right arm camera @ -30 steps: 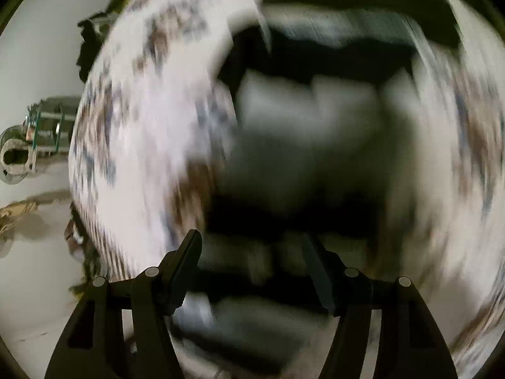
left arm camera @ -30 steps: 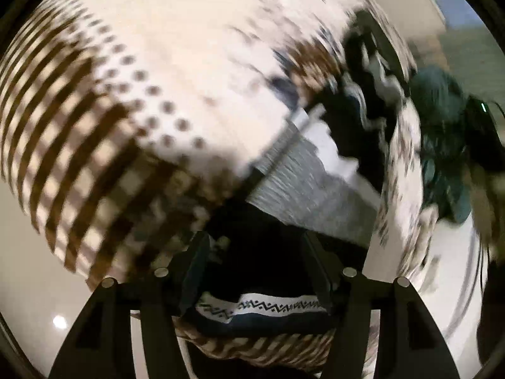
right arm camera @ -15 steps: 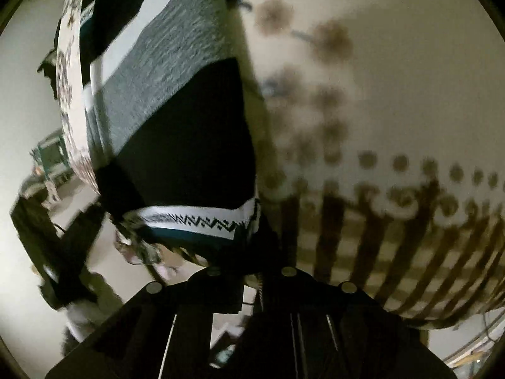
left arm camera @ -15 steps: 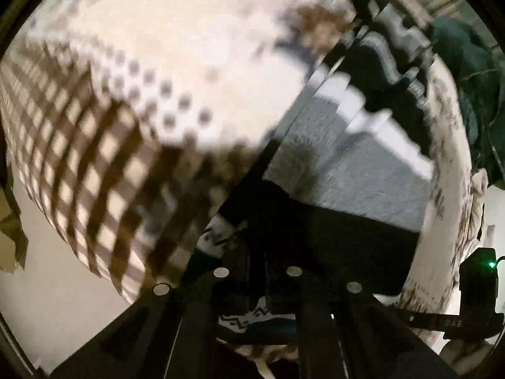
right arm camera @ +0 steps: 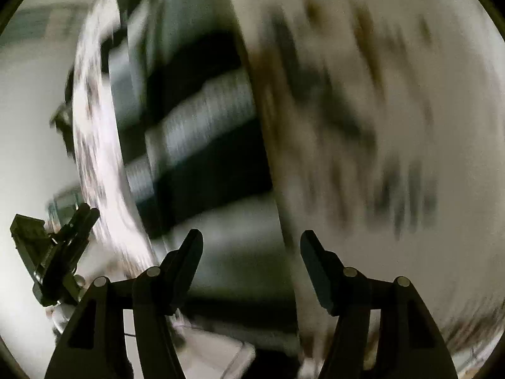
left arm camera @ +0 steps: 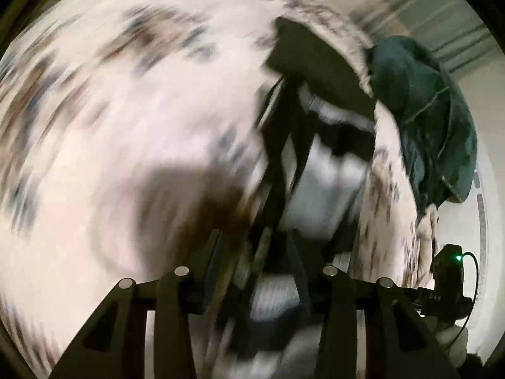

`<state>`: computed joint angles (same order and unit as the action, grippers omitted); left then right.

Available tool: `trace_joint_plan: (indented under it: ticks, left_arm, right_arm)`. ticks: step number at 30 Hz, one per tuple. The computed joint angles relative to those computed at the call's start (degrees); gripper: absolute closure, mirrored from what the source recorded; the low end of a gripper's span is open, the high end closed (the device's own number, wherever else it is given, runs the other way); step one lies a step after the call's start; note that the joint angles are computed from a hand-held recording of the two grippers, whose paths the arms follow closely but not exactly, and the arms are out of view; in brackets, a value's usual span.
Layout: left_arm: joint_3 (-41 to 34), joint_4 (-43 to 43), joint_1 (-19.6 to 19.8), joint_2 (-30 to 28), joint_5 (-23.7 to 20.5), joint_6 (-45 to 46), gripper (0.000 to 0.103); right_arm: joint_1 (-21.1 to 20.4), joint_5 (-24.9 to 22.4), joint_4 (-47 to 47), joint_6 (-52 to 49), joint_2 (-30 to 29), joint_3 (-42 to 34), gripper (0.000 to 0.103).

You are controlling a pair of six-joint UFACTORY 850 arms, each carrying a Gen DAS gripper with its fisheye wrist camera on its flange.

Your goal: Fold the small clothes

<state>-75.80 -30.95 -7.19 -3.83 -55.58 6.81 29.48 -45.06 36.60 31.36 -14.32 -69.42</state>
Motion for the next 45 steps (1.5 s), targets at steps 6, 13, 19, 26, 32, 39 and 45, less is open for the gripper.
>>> trace_joint_plan:
  ticks: [6,13,19,26,32,39,45]
  left_arm:
    - [-22.1,-1.7,-4.4,-22.4,-3.2,1.7,0.064]
    - [-16.8,6.3,-5.7,-19.2,7.1,4.8,0.093]
    - [-17.8,1.5,-2.2,-21.8,5.4,2.1,0.092]
    - [-23.7,-2.9,-3.1,-25.0,0.4,4.7,0.076]
    - [-28.7,0.1,-4.4,-29.6,0.1,2.7,0.078]
    - [-29.3,-1.5,-3.6,-30.6,2.3,2.7,0.090]
    - [-35.8,-1.7,-3.2,-35.2,-5.2,1.3,0.083]
  right_arm:
    - [-6.6,4.0,-7.0,2.5,-13.5,-16.0,0.037]
    - [-9.5,8.4,-0.4,1.8,-17.9,-18.7,0.089]
    - [-8.8,8.6,-15.0,14.1,-14.4,-15.0,0.103]
    - [-12.2,9.0,-2.5,0.7,-14.2,-15.5,0.092]
    - [-12.3,5.5,-2.4,-2.9,-25.0,-31.6,0.025]
    - [-10.5,-3.2,-20.1,6.0,-36.2,-50.2,0.096]
    - [-11.5,-11.8,-20.4,5.5,-44.9,-61.6,0.090]
